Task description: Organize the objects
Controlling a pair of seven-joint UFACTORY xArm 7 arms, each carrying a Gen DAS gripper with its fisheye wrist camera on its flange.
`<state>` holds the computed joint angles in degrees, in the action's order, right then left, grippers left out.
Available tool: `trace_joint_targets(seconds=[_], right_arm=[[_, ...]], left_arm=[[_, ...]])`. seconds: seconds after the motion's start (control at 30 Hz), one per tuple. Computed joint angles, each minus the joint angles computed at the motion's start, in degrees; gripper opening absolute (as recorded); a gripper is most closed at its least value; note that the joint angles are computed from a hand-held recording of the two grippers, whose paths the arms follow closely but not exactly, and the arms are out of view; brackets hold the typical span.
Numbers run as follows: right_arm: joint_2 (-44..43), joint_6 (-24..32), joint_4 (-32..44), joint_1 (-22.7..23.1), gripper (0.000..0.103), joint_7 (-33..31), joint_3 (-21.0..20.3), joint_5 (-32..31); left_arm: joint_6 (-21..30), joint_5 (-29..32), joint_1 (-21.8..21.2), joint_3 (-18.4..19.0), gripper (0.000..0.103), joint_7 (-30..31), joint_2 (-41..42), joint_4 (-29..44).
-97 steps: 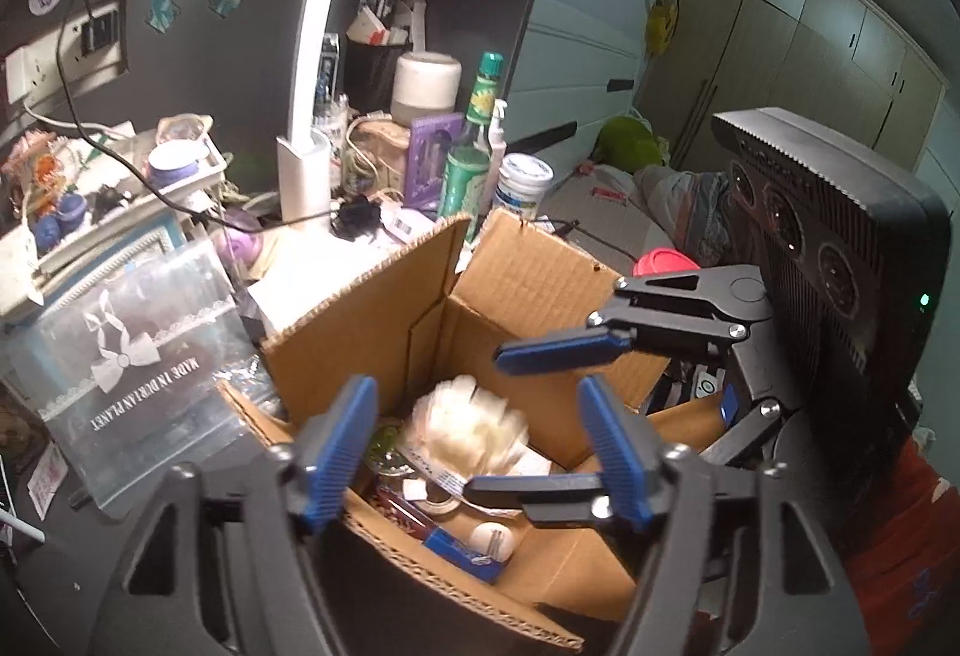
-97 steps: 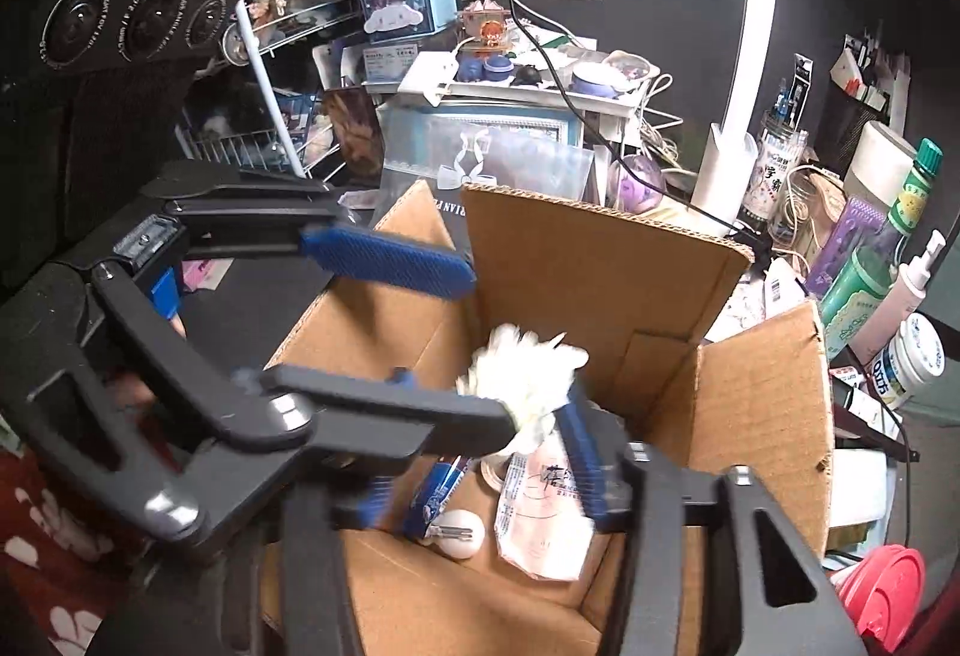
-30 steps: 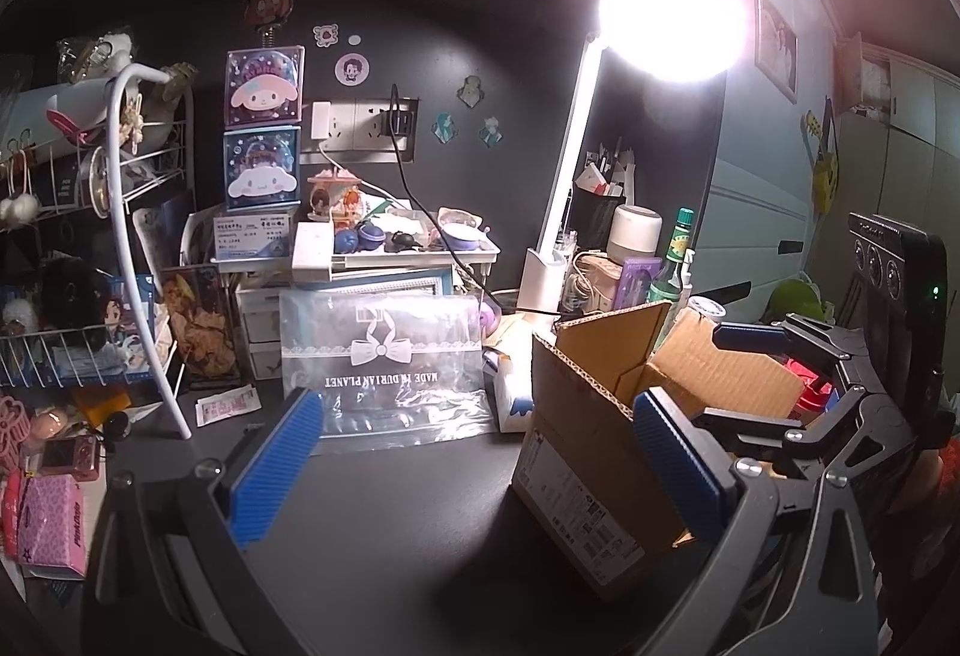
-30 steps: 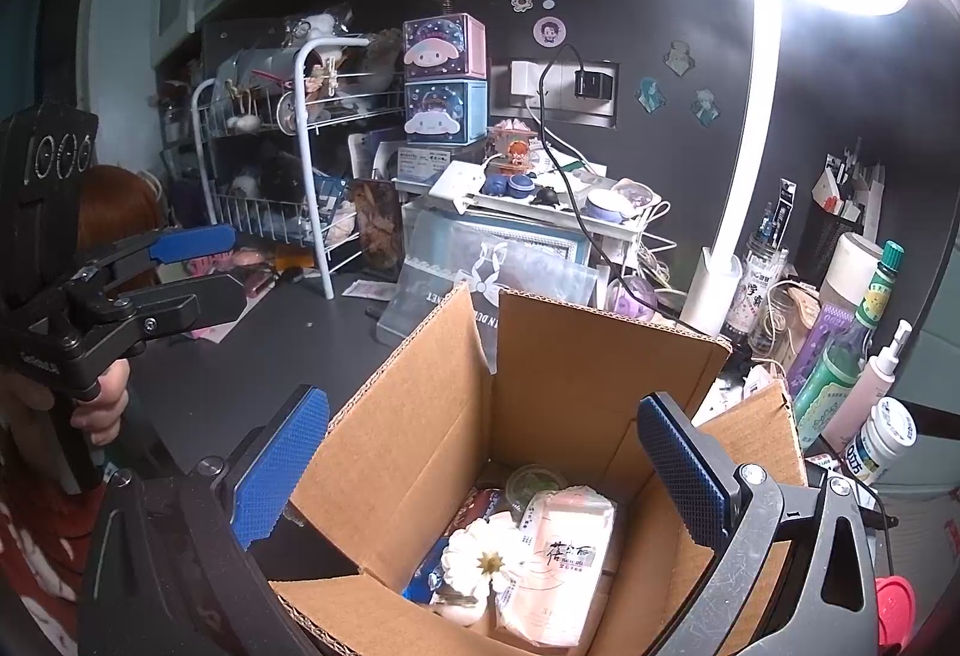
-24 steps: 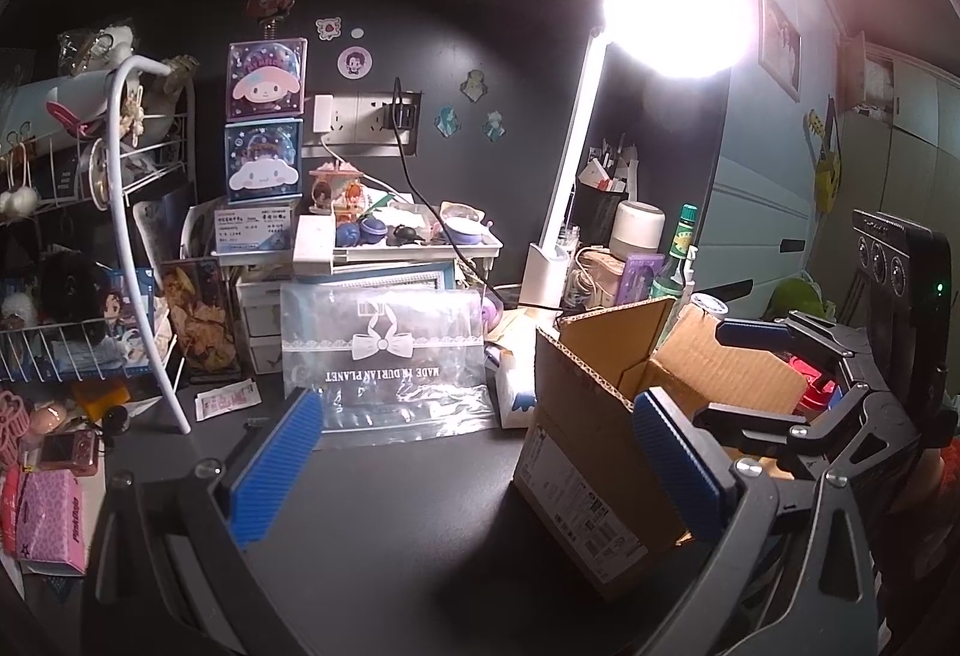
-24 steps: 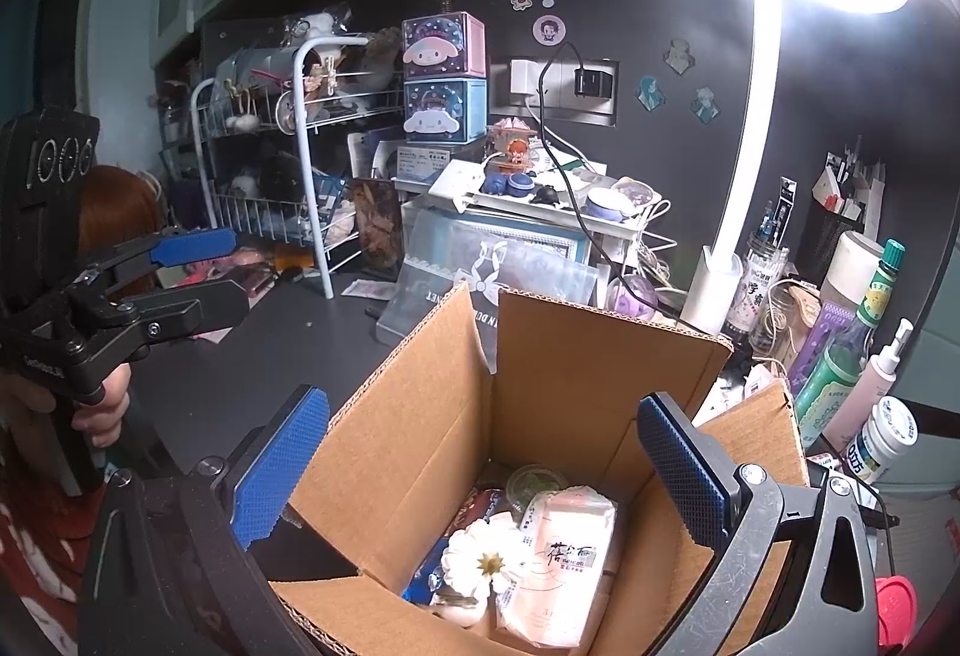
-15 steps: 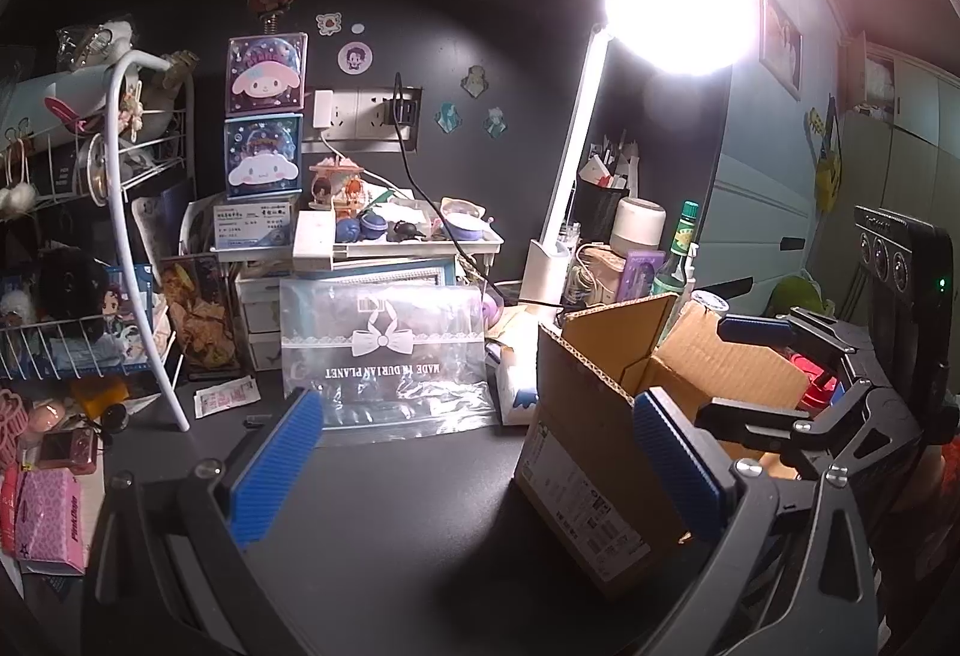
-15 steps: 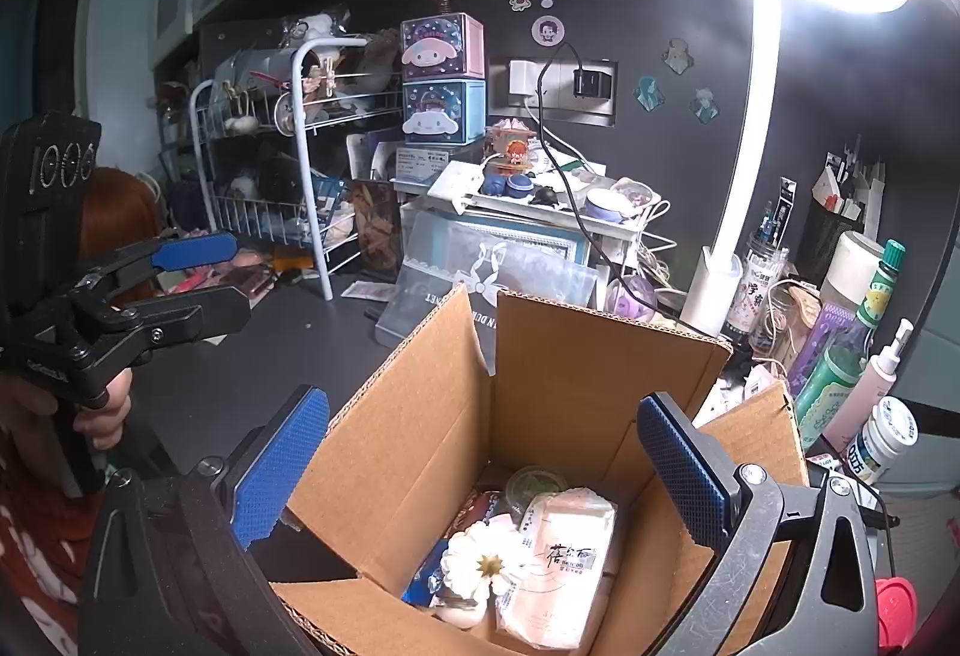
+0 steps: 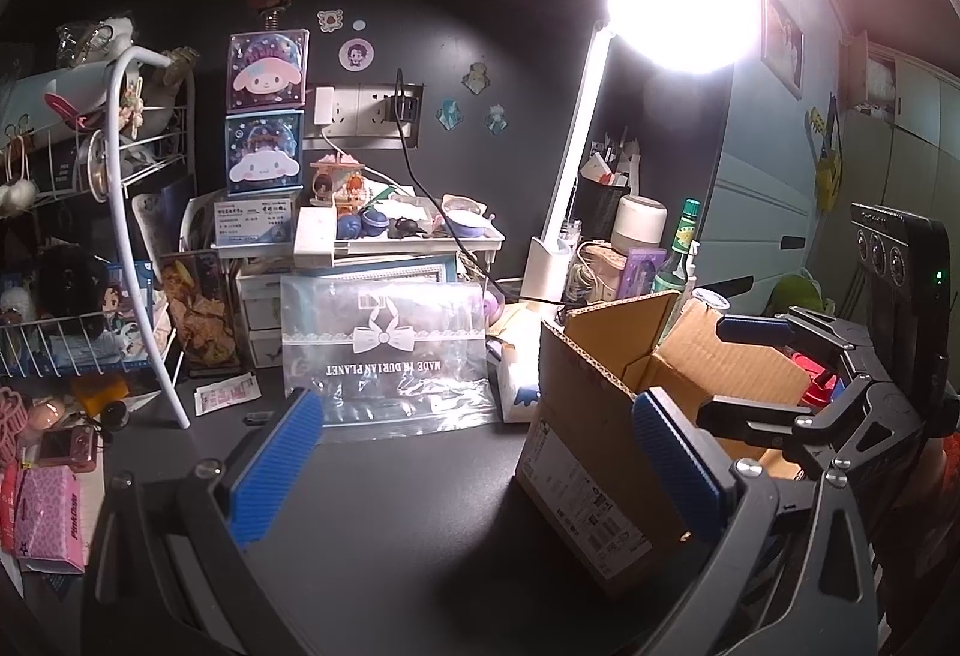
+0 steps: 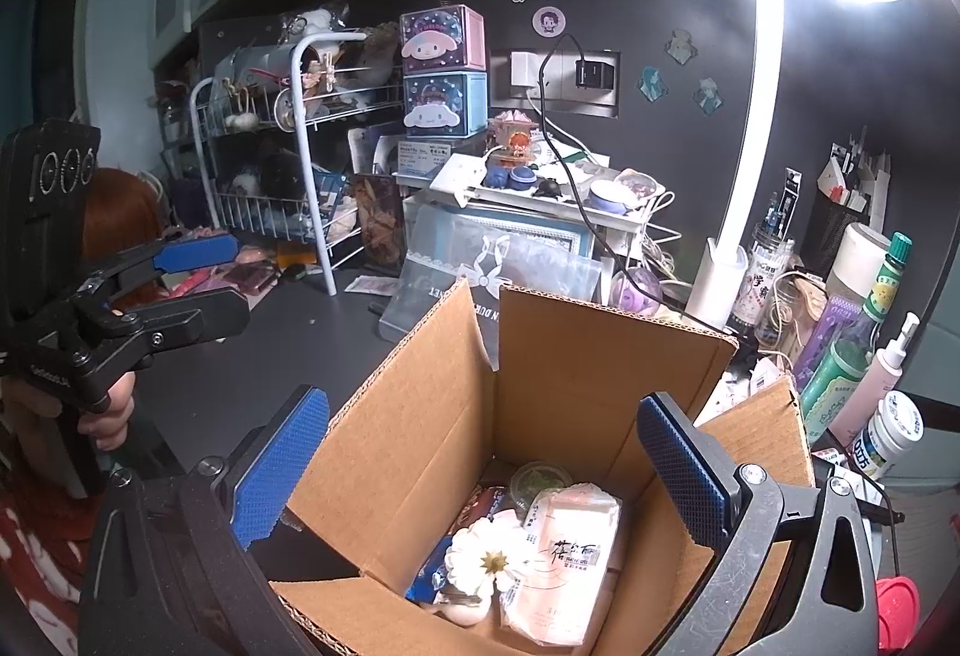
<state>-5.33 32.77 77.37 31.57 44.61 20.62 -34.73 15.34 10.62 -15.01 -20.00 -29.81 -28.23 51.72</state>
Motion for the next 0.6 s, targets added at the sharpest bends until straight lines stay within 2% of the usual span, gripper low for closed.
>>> trace_joint_targets(seconds=[0.6], right_arm=[[0.0,0.6,0.2,0.1,0.103,1.4,0.2,-0.4]], left_arm=[[0.4,-0.2,-0.6,0.5,0.103,0.5,0.5,0.4]])
